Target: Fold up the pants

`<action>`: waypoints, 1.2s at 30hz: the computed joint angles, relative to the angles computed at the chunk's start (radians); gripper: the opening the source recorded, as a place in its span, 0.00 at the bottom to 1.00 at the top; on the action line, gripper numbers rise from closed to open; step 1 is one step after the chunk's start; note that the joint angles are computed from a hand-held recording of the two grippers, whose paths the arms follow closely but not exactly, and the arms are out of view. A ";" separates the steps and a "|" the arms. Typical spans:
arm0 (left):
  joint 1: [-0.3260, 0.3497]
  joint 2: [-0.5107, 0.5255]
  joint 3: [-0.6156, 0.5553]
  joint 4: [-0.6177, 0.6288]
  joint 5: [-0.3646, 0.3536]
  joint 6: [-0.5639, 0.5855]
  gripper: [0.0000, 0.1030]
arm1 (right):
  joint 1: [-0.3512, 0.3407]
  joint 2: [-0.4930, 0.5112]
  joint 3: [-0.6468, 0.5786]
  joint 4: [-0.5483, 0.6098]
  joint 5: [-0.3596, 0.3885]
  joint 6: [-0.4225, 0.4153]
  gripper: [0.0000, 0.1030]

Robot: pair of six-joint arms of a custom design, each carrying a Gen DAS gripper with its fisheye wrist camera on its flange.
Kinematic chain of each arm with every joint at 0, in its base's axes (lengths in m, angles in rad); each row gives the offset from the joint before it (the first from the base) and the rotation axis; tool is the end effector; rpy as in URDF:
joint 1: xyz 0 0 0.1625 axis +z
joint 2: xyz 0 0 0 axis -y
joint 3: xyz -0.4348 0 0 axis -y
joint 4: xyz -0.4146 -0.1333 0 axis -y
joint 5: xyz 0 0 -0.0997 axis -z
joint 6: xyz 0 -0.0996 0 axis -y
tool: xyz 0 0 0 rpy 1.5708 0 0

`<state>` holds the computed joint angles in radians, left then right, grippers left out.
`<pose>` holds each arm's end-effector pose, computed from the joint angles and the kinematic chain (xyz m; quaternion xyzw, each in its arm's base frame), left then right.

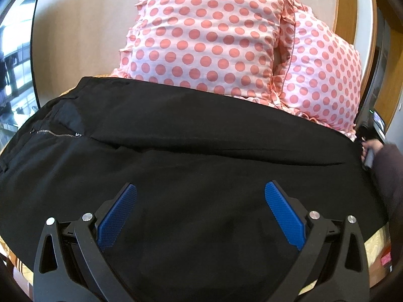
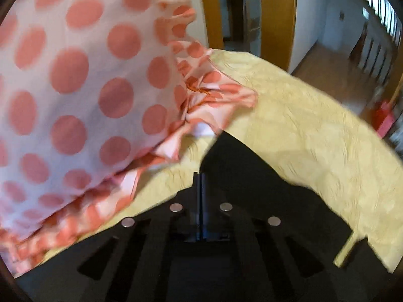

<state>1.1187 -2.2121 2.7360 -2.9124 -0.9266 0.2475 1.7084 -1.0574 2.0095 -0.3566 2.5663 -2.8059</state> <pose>0.0754 -0.2869 0.3218 0.1801 0.8608 -0.4048 0.2504 0.1100 -0.4319 0.0906 -0.2994 -0.7503 0.4991 0.3135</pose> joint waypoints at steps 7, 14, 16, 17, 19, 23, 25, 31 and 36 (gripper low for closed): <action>0.019 -0.120 0.003 0.060 -0.042 -0.006 0.99 | 0.185 -0.197 0.472 -0.438 -0.129 0.100 0.01; -0.010 -0.221 -0.007 0.117 -0.030 -0.004 0.99 | 0.083 -0.160 0.701 -0.680 -0.371 0.282 0.04; -0.003 -0.231 -0.016 0.111 -0.054 0.013 0.99 | 0.070 -0.157 0.703 -0.690 -0.391 0.305 0.16; 0.011 -0.231 -0.022 0.098 -0.079 0.023 0.99 | 0.061 -0.162 0.710 -0.703 -0.410 0.310 0.23; 0.020 -0.236 -0.030 0.077 -0.089 0.030 0.99 | 0.074 -0.158 0.702 -0.705 -0.389 0.311 0.36; 0.031 -0.186 -0.059 0.024 -0.054 0.018 0.99 | 0.055 -0.153 0.712 -0.739 -0.398 0.302 0.35; 0.074 -0.108 -0.098 -0.018 -0.083 0.007 0.99 | -0.016 -0.174 0.711 -0.725 -0.467 0.256 0.11; 0.185 0.153 -0.267 -0.013 -0.200 -0.017 0.99 | -0.019 -0.206 0.852 -1.024 -0.551 0.122 0.01; 0.220 0.427 -0.438 -0.007 -0.128 -0.051 0.99 | -0.043 -0.258 0.884 -1.014 -0.587 0.100 0.01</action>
